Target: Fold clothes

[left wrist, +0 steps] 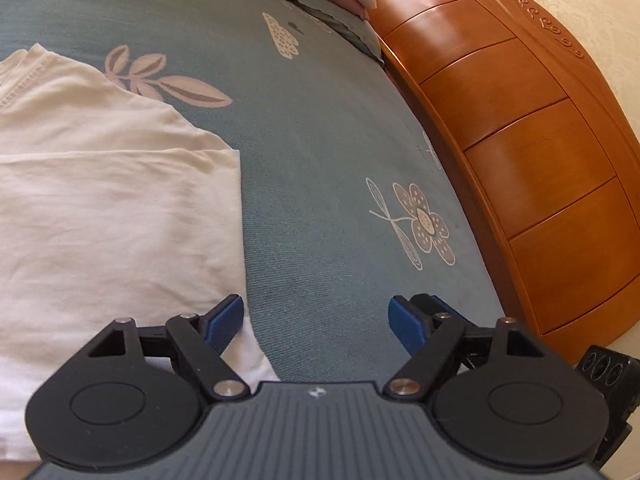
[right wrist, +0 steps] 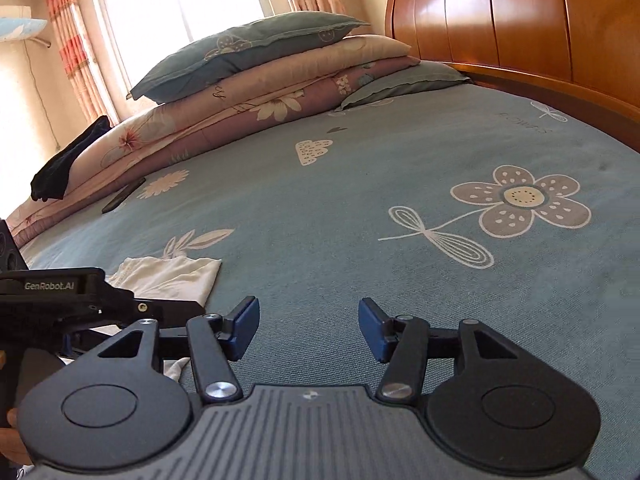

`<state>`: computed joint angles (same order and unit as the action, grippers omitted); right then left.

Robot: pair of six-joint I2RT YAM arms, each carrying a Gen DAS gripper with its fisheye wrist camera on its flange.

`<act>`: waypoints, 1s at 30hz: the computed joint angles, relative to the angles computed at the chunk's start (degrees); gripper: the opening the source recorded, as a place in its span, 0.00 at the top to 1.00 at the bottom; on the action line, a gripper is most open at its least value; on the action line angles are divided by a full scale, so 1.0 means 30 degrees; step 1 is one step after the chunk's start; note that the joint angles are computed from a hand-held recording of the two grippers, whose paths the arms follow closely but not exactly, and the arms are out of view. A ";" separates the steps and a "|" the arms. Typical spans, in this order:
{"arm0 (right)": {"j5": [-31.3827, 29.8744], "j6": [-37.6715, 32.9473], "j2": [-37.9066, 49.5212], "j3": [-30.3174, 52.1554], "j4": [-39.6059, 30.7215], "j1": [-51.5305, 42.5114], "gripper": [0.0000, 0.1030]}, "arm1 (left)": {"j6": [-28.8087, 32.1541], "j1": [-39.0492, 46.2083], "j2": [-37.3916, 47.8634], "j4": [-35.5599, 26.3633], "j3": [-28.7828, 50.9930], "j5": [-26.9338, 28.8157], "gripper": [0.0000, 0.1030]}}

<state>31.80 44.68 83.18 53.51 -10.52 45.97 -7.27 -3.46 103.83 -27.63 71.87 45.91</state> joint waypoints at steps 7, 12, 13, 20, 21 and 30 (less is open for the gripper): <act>0.0142 -0.0150 -0.0208 -0.0172 0.0098 0.0015 0.39 | -0.2708 -0.0509 0.0328 0.2465 0.0376 0.0289 0.23; 0.0058 0.0211 -0.0426 -0.0302 0.0031 -0.0056 0.39 | -0.1979 0.0196 -0.0911 0.2892 -0.0701 -0.1001 0.23; 0.0041 0.0183 -0.0397 -0.0273 -0.0009 -0.0037 0.39 | -0.1813 0.0260 -0.0837 0.2694 -0.0621 -0.1357 0.23; 0.0096 0.0009 -0.0067 0.0106 -0.0370 0.0097 0.38 | -0.2608 -0.0716 0.1533 0.2143 0.2039 -0.2170 0.23; 0.0021 -0.0011 -0.0037 0.0161 -0.0413 0.0088 0.38 | -0.2289 -0.0714 0.1532 0.1611 0.2449 -0.2149 0.23; 0.0371 -0.0213 0.0078 0.0553 -0.0615 0.0571 0.32 | 0.5929 -0.1029 -0.3903 0.2296 -0.2068 -0.9233 0.23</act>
<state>32.92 44.04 83.41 55.16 -12.36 47.69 10.52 -6.54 92.13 -20.74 65.67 18.21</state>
